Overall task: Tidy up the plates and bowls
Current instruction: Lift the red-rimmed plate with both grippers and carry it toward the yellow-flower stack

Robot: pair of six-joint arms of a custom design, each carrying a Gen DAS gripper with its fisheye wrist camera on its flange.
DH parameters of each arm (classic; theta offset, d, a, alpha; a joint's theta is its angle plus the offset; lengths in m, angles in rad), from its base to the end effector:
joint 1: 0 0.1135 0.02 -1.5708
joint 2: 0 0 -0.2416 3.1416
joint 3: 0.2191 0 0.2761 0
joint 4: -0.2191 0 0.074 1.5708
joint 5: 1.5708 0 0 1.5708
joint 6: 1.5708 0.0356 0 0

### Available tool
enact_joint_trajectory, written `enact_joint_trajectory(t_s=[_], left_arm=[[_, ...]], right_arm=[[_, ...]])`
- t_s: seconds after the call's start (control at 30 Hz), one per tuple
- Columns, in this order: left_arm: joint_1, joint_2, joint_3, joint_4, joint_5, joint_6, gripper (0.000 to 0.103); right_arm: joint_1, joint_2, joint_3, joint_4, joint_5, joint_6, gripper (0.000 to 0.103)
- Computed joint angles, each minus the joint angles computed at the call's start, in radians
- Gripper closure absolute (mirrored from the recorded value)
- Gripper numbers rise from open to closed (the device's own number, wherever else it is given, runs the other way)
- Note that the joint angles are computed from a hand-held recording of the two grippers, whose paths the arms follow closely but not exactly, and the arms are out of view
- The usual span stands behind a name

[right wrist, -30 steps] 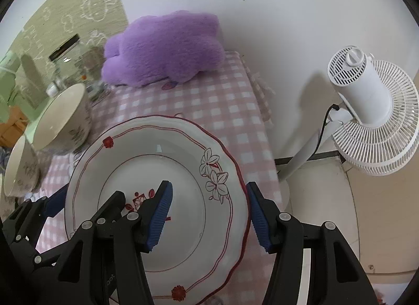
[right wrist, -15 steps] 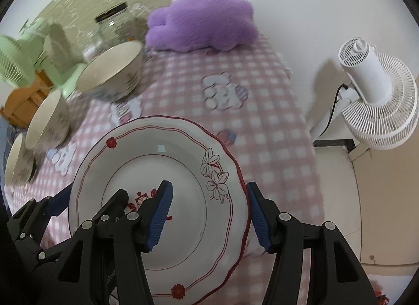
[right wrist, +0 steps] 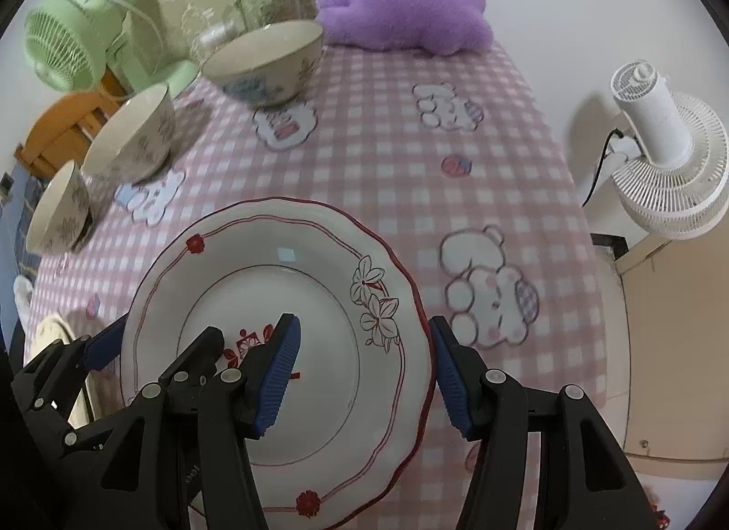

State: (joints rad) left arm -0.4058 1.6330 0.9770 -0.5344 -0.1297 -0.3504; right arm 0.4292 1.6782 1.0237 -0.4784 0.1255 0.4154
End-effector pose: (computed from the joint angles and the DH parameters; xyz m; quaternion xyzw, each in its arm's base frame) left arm 0.3011 -0.1244 0.1363 0.0149 0.9799 -0.0105 0.1988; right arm 0.3134 0.1385 0.1383 0.0069 0.9743 0.0330 0.2228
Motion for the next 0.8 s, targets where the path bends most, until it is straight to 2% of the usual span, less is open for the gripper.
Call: enact_joint_trajectory(t_s=[0.2,0.33,0.5,0.6,0.8], left_arm=[[0.0,-0.029,-0.037,0.011,0.021,0.037,0.039],[-0.004,-0.03,-0.041,0.015,0.018,0.041,0.04],[0.026,-0.025,-0.037,0.022,0.054,0.021,0.049],[0.009,-0.015,-0.029,0.018,0.022,0.024,0.048],[0.011,-0.024,-0.023,-0.005,0.023,0.008,0.048]], right_arm=[[-0.007,-0.014,-0.037,0.013,-0.04,-0.052,0.043],[-0.021,-0.019,-0.054,0.037,-0.057,-0.067,0.047],[-0.009,-0.019,-0.07,0.051,-0.017,-0.11,0.054],[-0.006,-0.01,-0.061,0.044,-0.004,-0.105,0.054],[0.011,0.002,-0.038,0.012,0.03,-0.075,0.054]])
